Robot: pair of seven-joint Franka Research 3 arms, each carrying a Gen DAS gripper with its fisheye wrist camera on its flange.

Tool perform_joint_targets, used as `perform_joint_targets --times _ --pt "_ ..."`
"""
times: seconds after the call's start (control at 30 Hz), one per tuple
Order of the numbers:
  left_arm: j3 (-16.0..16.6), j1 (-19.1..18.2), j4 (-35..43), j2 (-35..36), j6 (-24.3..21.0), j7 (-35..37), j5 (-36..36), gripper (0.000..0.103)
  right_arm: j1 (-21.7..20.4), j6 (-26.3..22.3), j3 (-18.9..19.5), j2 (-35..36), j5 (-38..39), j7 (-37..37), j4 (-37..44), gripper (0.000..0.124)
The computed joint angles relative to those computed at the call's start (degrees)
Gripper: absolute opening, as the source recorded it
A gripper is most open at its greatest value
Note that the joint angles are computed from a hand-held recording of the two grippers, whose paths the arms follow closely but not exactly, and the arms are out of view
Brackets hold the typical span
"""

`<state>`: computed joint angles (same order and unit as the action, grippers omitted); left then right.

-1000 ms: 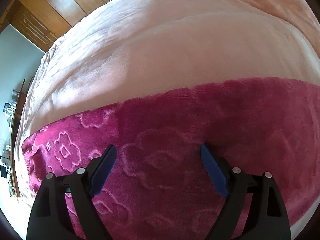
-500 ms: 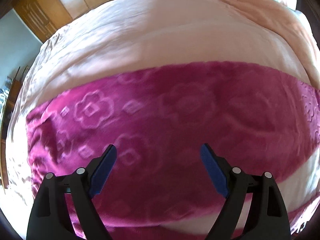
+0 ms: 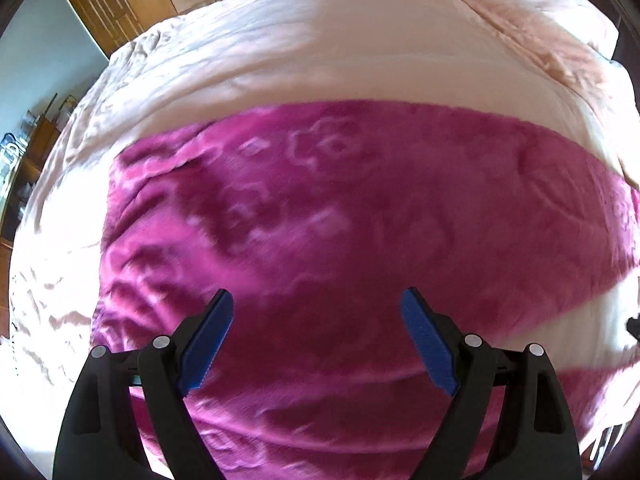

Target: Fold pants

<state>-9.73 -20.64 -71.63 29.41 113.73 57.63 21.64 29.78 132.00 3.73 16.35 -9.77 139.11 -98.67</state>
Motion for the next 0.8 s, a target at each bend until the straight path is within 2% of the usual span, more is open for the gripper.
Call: perform_joint_targets --times 0.17,0.27,0.4,0.47,0.63,0.8 --pt "-2.39 3.14 -10.05 -5.01 4.13 7.07 -4.17 0.085 4.11 -1.75 2.07 9.32 2.85 -2.3 11.8 0.071" --pt "-2.87 2.76 -12.13 -4.41 5.5 11.46 -3.78 0.085 6.47 -3.11 2.25 13.36 5.0 -2.96 16.66 0.071" --pt "-0.97 0.52 -11.12 -1.18 7.4 11.59 1.65 0.089 9.16 -5.44 2.12 16.52 7.17 -2.33 20.72 0.071" --pt "-0.61 0.79 -8.96 1.04 7.8 11.64 1.38 0.093 10.11 -5.8 1.82 16.77 7.62 -1.85 20.57 0.071" --pt "-1.14 1.79 -7.51 1.55 7.2 13.73 -1.36 0.094 11.12 -7.29 1.52 17.53 8.71 -0.47 21.45 0.071" --pt "-3.19 5.91 -10.91 -2.4 8.38 16.69 -9.92 0.093 10.61 -9.22 0.83 21.32 8.47 -2.83 28.33 0.071"
